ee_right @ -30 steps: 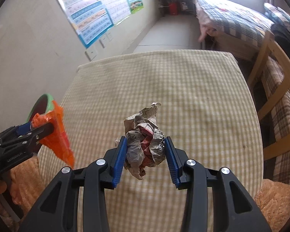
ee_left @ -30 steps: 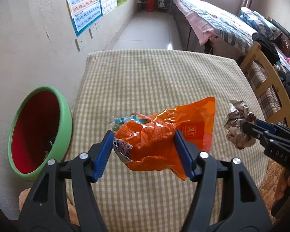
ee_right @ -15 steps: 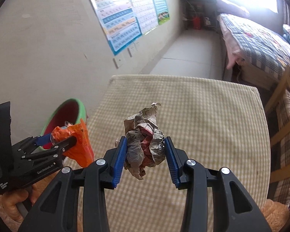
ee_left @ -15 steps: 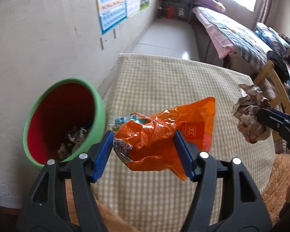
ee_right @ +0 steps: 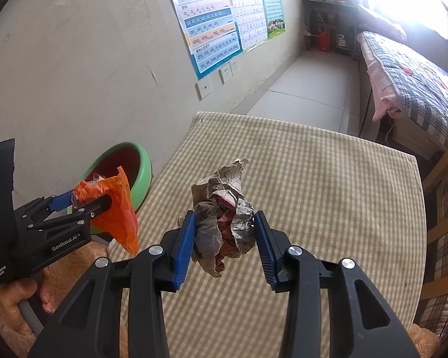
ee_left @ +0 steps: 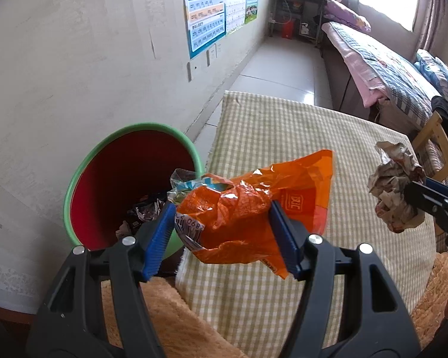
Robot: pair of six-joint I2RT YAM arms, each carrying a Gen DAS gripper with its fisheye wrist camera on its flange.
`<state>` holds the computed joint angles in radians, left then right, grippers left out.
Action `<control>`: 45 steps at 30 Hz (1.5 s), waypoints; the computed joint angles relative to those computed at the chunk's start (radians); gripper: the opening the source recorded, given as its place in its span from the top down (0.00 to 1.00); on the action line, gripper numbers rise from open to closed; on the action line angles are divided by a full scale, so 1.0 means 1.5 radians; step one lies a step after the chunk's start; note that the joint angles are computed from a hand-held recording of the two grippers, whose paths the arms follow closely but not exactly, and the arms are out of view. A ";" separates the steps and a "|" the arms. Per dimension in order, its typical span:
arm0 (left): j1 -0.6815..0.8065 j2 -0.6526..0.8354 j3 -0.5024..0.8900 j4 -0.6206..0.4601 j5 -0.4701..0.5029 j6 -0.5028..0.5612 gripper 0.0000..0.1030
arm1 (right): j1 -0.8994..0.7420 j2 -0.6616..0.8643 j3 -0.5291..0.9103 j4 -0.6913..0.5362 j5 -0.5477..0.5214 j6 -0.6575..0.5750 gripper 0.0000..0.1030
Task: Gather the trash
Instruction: 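Lift the orange bag and paper ball and carry both toward the red bin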
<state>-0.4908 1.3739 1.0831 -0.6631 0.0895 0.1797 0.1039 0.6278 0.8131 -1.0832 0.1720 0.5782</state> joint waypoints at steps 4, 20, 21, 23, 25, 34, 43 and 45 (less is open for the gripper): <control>0.013 0.004 0.000 0.001 0.007 0.003 0.40 | 0.011 0.016 0.003 0.009 0.002 0.004 0.62; 0.083 0.022 0.011 0.005 0.029 0.017 0.40 | 0.074 0.091 0.014 0.059 0.017 0.016 0.62; 0.087 0.022 0.012 0.006 0.029 0.018 0.40 | 0.078 0.094 0.016 0.061 0.019 0.017 0.62; 0.094 0.021 0.013 0.007 0.029 0.017 0.40 | 0.090 0.101 0.019 0.065 0.024 0.022 0.62; 0.103 0.022 0.014 0.007 0.031 0.019 0.40 | 0.099 0.109 0.022 0.068 0.027 0.025 0.62; 0.143 0.022 0.014 0.007 0.042 0.030 0.40 | 0.124 0.139 0.028 0.082 0.028 0.029 0.62; 0.187 0.024 0.023 0.014 0.047 0.040 0.40 | 0.159 0.191 0.056 0.106 0.038 0.019 0.62; 0.194 0.026 0.025 0.015 0.046 0.041 0.40 | 0.167 0.201 0.061 0.112 0.038 0.021 0.62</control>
<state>-0.2001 1.4129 1.1204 -0.6400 0.1583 0.2408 0.3538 0.9287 0.9039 -0.9151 0.2294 0.6097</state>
